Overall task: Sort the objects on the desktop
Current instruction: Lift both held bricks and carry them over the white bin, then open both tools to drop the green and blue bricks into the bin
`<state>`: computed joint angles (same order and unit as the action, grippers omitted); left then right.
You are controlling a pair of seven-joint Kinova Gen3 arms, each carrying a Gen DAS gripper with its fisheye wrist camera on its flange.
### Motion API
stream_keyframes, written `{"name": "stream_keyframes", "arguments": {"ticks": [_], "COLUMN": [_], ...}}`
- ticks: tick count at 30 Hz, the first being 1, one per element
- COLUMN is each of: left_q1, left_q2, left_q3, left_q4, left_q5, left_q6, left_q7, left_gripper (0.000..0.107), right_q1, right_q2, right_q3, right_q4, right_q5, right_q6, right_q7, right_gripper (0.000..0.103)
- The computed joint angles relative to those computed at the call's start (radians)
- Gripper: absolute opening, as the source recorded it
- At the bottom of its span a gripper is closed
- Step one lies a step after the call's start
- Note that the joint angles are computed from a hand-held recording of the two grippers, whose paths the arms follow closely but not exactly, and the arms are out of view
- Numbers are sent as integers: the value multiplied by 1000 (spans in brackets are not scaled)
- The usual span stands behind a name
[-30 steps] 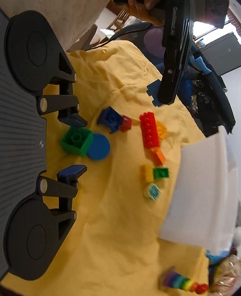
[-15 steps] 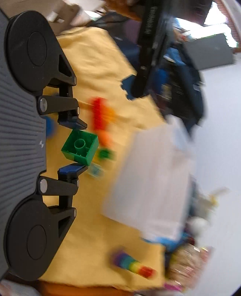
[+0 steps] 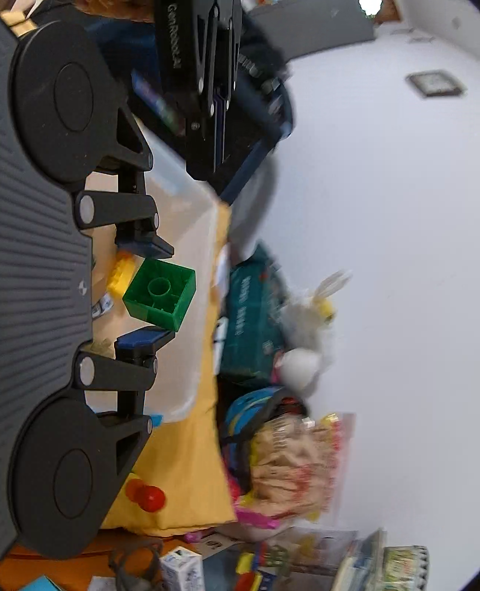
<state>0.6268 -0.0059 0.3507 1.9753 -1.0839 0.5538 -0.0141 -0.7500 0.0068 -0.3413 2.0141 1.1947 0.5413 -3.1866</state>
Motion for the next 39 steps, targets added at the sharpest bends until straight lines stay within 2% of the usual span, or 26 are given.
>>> {"name": "stream_keyframes", "arguments": {"ticks": [1,3,4,6,8,9,11,12,15,17,19,20,22,25,27,28,29,31,33,35,37,39], "left_q1": [-2,-38,-42,6,59,66,73,96,159,241,316,326,291,155,121,131,152,182,183,224,266,237], "left_q2": [0,-33,-53,-81,-73,-60,-44,-25,16,28,64,92,149,202,240,242,230,201,145,67,-26,-106], "left_q3": [-2,47,61,59,82,112,188,199,187,161,146,142,140,145,106,65,19,-30,-28,-22,-16,27], "left_q4": [1,30,55,106,132,141,173,177,160,160,161,156,131,103,83,85,98,129,158,174,186,178], "left_q5": [24,24,0,-58,-61,-66,-125,-164,-229,-256,-245,-224,-159,-71,-23,-12,-17,-33,-11,18,35,36], "left_q6": [0,1,-8,2,72,113,194,235,288,348,413,421,389,267,210,175,134,81,40,51,66,82], "left_q7": [-13,10,46,119,135,152,225,265,374,455,524,537,514,405,328,308,304,316,267,186,153,156], "left_gripper": [19,23,30,36,40,46,51,55,54,54,55,55,50,46,42,32,27,27,27,27,28,28], "right_q1": [1,7,21,-1,3,10,23,26,26,25,21,16,18,25,25,26,24,21,18,16,14,15], "right_q2": [35,61,50,23,13,11,13,17,29,22,12,6,0,-6,-2,-1,2,4,9,11,8,5], "right_q3": [2,18,19,44,37,35,37,36,42,42,36,30,23,16,12,11,11,10,10,13,15,16], "right_q4": [-20,-28,-12,27,43,44,43,37,31,38,45,53,61,67,64,64,62,62,59,57,59,60], "right_q5": [-25,-75,-77,-31,2,-5,-28,-47,-71,-81,-70,-45,-25,-21,-22,-24,-29,-30,-42,-53,-46,-35], "right_q6": [7,-17,-44,-68,-65,-69,-82,-78,-73,-77,-70,-61,-56,-55,-48,-48,-45,-42,-39,-44,-42,-41], "right_q7": [34,74,69,18,-3,10,37,56,58,55,50,27,2,-20,-20,-20,-20,-22,-6,14,13,14], "right_gripper": [44,44,44,44,44,44,44,44,44,44,44,44,44,44,44,44,44,44,44,44,44,44]}}
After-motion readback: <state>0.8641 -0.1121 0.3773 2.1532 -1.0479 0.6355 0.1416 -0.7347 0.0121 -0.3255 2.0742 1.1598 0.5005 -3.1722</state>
